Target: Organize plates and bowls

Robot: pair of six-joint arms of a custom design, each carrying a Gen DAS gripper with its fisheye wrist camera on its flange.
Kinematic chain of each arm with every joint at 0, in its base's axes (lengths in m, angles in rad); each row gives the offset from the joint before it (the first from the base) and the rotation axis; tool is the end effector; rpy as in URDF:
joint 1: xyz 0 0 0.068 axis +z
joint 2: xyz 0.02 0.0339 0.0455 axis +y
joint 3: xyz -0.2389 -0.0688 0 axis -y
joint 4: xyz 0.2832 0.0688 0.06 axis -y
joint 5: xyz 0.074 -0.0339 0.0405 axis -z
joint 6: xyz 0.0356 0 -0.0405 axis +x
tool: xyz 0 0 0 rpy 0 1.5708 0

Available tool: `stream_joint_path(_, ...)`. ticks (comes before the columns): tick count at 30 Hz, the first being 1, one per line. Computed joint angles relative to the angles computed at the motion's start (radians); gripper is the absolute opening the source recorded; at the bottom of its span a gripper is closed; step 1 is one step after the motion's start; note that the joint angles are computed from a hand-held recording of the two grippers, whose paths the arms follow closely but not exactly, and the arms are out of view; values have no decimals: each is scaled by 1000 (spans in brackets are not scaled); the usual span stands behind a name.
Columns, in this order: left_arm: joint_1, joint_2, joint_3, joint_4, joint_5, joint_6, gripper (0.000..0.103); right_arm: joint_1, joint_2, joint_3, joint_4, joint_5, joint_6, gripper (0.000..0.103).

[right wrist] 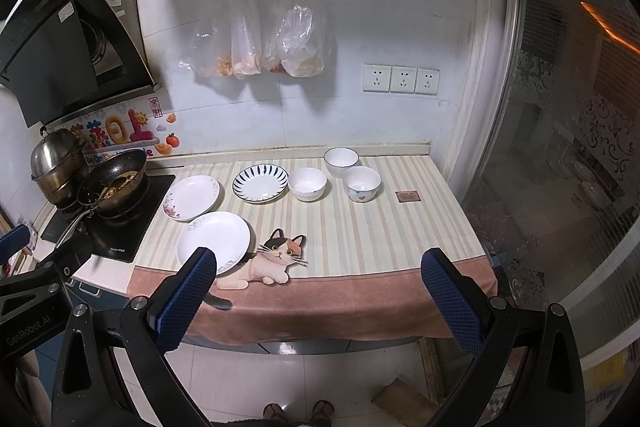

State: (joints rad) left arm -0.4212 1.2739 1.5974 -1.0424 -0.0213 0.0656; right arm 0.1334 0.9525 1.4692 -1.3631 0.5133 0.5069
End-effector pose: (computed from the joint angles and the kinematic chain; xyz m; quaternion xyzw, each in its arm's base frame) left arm 0.2577 -0.1146 0.4167 0.2152 0.8848 -0.0635 0.4084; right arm 0.1685 0.0050 0.4216 0.2563 0.8721 -0.1175 0.4000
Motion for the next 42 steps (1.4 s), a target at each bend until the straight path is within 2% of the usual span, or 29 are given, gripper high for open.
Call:
stream_joint_path(17,0,-6,-2,-1,3,0,103,3,-10,-9,0,5,0,103)
stream_joint_path(20,-3,-9,-5,-1,1,-1,103,32,11,56,-54,26,24,103)
stream_joint_path(32,-13,-13,-15,8,-7,-9,103,21,8,67,-62,18,16,103)
stream_joint_path(42,-70,3,23,-13,-49,-43,103,14,5,66,-60,14,10,103)
